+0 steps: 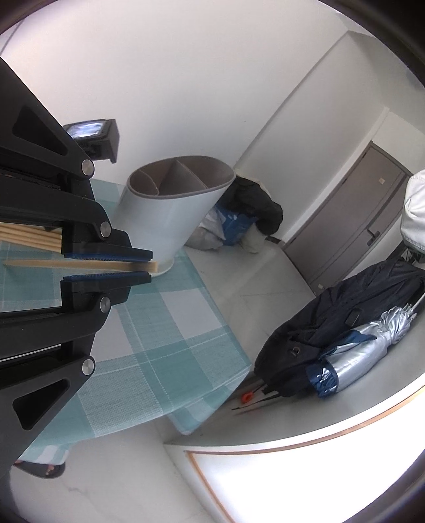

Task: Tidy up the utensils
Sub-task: 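Lift the chopstick with the right gripper while the left gripper grasps another chopstick, then carry both held chopsticks upright over the white utensil holder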

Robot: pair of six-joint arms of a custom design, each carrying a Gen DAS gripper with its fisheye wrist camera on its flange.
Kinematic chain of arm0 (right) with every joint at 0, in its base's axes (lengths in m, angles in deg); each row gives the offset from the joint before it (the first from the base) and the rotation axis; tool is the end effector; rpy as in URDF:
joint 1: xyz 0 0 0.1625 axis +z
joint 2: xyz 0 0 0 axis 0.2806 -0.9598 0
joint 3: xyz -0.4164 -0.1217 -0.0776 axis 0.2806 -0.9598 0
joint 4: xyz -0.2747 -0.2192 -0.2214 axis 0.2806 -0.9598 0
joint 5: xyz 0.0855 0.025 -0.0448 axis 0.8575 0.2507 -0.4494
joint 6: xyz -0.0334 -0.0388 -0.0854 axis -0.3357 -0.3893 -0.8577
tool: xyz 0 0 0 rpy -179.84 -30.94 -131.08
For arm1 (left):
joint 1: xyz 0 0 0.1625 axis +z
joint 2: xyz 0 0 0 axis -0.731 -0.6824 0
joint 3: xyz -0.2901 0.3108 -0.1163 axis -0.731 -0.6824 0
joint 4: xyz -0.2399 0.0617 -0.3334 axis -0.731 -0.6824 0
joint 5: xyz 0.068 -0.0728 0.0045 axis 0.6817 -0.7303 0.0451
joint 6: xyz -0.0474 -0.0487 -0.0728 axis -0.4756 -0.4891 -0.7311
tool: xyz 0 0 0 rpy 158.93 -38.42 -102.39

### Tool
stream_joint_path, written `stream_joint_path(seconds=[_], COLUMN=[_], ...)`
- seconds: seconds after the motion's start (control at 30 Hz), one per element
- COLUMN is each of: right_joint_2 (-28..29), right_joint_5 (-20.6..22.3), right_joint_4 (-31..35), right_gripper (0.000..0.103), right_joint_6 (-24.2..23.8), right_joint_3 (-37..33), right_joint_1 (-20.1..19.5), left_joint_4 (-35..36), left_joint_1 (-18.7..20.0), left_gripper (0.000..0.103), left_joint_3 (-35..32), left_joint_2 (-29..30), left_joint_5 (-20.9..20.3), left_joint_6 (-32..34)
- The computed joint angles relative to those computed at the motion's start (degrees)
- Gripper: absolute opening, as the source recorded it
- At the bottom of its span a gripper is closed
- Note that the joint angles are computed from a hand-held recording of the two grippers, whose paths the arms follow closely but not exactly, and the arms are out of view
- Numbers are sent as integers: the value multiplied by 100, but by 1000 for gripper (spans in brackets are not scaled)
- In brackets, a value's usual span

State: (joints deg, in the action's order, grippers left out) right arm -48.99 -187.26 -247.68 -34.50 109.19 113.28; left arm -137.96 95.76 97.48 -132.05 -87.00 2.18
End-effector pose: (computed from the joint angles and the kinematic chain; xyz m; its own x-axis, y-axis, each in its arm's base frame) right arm 0.3566 -0.2846 0.0272 -0.9958 -0.0811 0.0421 -0.0889 0.7546 -0.6501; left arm -0.0069 -0.3259 0.3196 -0.6394 0.1460 -0.7548 0.4099 0.8954 -0.1740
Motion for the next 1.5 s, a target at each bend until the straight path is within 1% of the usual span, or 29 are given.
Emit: stream_joint_path(seconds=[0.07, 0.1, 0.13, 0.17, 0.2, 0.3, 0.37, 0.43, 0.5, 0.67, 0.73, 0.8, 0.83, 0.87, 0.9, 0.93, 1.03, 1.1, 1.2, 1.27, 1.33, 1.43, 1.5], right_joint_2=[-2, -4, -2, 0, 3, 20, 28, 49, 65, 146, 194, 234, 254, 263, 287, 302, 377, 420, 471, 510, 541, 577, 588], right_joint_5=[-27, -33, -43, -60, -62, -96, -206, -264, -345, -580, -674, -739, -770, -802, -865, -905, -1194, -1271, -1350, -1412, -1624, -1641, -1638], right_joint_4=[16, 27, 38, 63, 82, 151, 233, 233, 281, 477, 530, 544, 538, 551, 555, 566, 775, 799, 745, 742, 990, 1097, 1065], right_gripper=[6, 6, 6, 6, 6, 6, 6, 6, 6, 5, 5, 5, 5, 5, 5, 5, 5, 5, 5, 5, 5, 5, 5], right_joint_6=[-22, -32, -49, -62, -68, -156, -235, -273, -325, -576, -710, -806, -864, -900, -971, -1028, -1199, -1268, -1374, -1442, -1484, -1509, -1545], right_joint_3=[1, 0, -3, -11, -22, -87, -149, -185, -223, -393, -477, -540, -575, -608, -652, -687, -862, -933, -1010, -1072, -1183, -1241, -1258], right_joint_1=[14, 19, 25, 35, 41, 94, 165, 220, 298, 538, 658, 750, 813, 853, 922, 968, 1166, 1260, 1383, 1456, 1552, 1597, 1621], left_joint_4=[-32, -32, -39, -69, -108, -211, -274, -236, -115, -40, 232, 350, 307, 74, 82, 330, 1043, 1287, 1261, 1525, 1640, 1925, 1952], left_joint_1=[-41, -64, -82, -94, -105, -133, -70, -18, -108, -508, -854, -1189, -1333, -1272, -1400, -1633, -2128, -2248, -2231, -2393, -2410, -2537, -2508], left_gripper=[34, 28, 17, 7, 5, 3, 3, 3, 3, 3, 3, 3, 3, 3, 3, 3, 3, 3, 3, 3, 3, 3, 3], left_joint_3=[-2, -5, -5, 0, 13, 58, 38, -18, -61, -176, -235, -248, -238, -226, -236, -245, -325, -358, -356, -409, -521, -587, -598], left_joint_2=[-2, 6, 21, 47, 67, 25, -27, -164, -363, -1013, -1368, -1766, -1934, -1863, -1937, -2080, -2375, -2460, -2411, -2454, -2434, -2520, -2516], left_joint_5=[-145, -237, -316, -391, -427, -464, -586, -745, -748, -627, -497, -400, -391, -260, -220, -234, -131, -156, -175, -126, -225, -234, -241], left_joint_6=[149, 179, 214, 260, 266, 233, 287, 286, 219, 108, -168, -292, -233, -102, -116, -333, -849, -978, -915, -1027, -1037, -1156, -1103])
